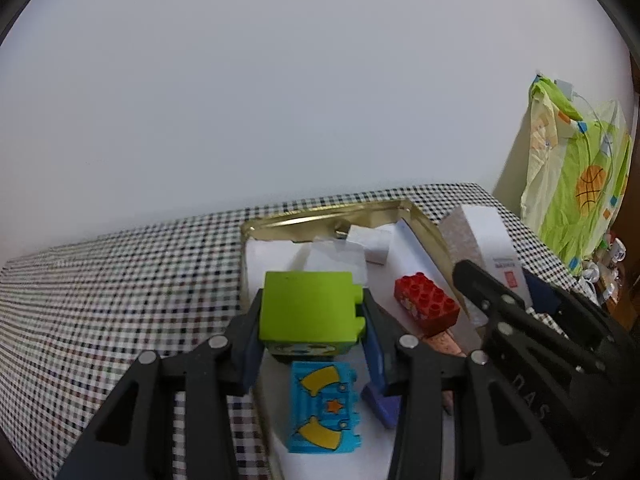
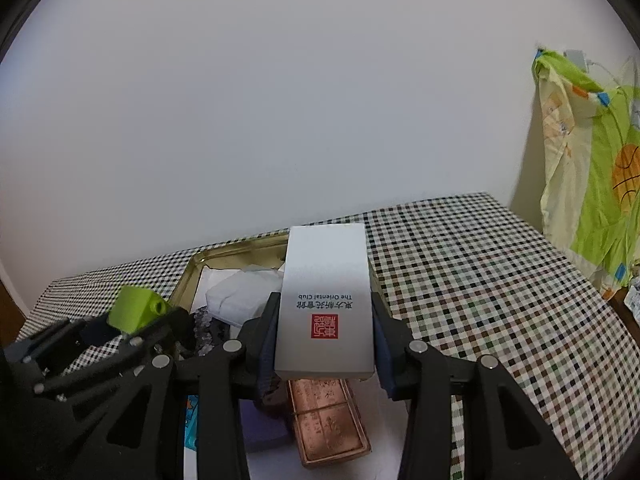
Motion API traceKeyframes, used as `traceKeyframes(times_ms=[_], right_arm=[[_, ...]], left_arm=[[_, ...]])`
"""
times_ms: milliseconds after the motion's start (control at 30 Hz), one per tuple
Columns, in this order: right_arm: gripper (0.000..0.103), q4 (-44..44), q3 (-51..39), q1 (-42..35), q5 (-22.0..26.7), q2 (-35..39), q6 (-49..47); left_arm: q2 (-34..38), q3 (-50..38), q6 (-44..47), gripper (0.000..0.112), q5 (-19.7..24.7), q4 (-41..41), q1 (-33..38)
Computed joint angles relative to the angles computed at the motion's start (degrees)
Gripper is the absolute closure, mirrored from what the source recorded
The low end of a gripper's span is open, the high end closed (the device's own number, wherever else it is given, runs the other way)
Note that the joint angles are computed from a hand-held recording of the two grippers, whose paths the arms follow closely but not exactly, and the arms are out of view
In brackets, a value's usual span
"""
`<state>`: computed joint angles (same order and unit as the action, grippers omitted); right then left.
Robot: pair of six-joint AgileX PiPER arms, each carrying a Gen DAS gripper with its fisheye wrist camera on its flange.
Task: Organize rigid objects
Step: 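Lower the green block into the tray while the right lowers the white box there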
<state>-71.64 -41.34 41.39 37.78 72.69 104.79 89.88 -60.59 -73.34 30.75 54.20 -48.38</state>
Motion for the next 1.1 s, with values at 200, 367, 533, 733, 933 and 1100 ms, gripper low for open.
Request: traceKeyframes(times_ms=[200, 367, 533, 733, 933, 1100], right_arm=[[0.059, 5.0, -1.8, -4.9, -4.6, 0.8, -7.8], [0.059, 18.9, -5.7, -10.9, -9.7, 2.6, -24.6], [0.059, 34.2, -12.4, -13.2, -7.7, 7.5, -42.5], [0.059, 41.1, -15.6, -12.4, -4.3, 10.1, -47.9], [0.059, 45.3, -18.7, -12.8, -3.3, 13.0, -52.8], [0.059, 52.1, -21.4, -14.3, -2.7, 15.7, -59.7]], left_arm=[[1.3, -1.5, 3.2, 0.070, 0.4, -3.8, 0.9], [2.5, -3.0, 8.0, 0.070, 1.4, -9.2, 1.8], [4.5, -5.4, 12.4, 0.070, 3.3, -13.5, 1.9], [5.9, -7.4, 15.1, 0.070, 5.2, -15.8, 2.1], [7.2, -8.4, 13.8, 0.070, 6.5, -12.9, 0.9], [8.5, -9.8, 16.5, 0.070, 6.1, -14.2, 1.4]])
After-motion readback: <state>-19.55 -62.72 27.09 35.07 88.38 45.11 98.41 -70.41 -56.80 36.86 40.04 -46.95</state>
